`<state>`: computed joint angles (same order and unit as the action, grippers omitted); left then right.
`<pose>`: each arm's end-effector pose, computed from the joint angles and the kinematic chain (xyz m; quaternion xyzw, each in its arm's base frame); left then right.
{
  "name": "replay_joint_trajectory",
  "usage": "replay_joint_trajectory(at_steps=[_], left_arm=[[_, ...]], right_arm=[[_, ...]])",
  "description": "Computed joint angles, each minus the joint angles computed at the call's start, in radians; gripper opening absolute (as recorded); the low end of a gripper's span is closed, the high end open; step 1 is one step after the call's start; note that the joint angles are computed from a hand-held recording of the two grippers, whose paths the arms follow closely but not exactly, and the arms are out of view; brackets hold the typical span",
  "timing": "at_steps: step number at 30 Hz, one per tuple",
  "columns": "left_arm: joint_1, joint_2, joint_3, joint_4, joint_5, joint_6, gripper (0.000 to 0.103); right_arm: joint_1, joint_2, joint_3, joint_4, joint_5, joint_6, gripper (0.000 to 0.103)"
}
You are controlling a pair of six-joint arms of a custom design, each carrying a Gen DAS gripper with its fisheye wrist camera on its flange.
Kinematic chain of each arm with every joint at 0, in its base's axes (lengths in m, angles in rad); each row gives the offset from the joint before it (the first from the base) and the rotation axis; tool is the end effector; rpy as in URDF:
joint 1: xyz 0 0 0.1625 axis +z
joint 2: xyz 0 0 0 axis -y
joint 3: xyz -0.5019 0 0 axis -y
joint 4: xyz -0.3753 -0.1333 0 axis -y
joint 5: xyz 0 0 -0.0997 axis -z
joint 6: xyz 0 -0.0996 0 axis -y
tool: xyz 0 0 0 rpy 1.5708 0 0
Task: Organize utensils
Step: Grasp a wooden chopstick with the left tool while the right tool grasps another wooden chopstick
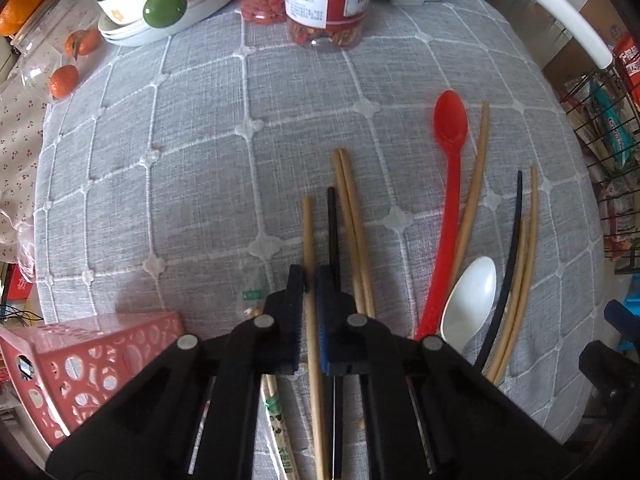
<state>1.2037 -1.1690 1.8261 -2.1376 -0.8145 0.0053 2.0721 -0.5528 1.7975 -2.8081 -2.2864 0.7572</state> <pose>-0.0222 -0.6195 0.3140 0.1882 0.9093 -0.0251 0.3704 0.3703 -0.5343 -0.0054 -0.1182 -0.9292 0.2033 0.2852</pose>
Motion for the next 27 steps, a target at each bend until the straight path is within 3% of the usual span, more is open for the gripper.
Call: replay_joint_trajectory(at_steps=[6, 12, 14, 19, 22, 27], left_arm=[[-0.008, 0.007, -0.004, -0.007, -0.001, -0.019, 0.007], [-0.059, -0.150, 0.091, -0.102, -0.088, 0.085, 0.007], [-0.073, -0.216, 0.111, -0.106, -0.127, 0.110, 0.007], [-0.092, -0.339, 0.163, -0.147, -0.174, 0.153, 0.007], [-0.079, -0.374, 0.187, -0.187, -0.200, 0.168, 0.007], [-0.052, -0.402, 0.219, -0.272, -0.236, 0.184, 0.007]], right_arm=[[-0.004, -0.002, 0.003, -0.003, -0.006, 0.005, 0.103], [-0.015, 0.014, 0.005, -0.053, 0.003, -0.027, 0.102], [-0.025, 0.024, 0.010, -0.114, 0.041, -0.068, 0.095], [-0.064, 0.039, 0.029, -0.249, 0.120, -0.122, 0.050], [-0.070, 0.050, 0.021, -0.268, 0.109, -0.120, 0.037], [-0.074, 0.070, -0.002, -0.252, 0.114, -0.118, 0.028]])
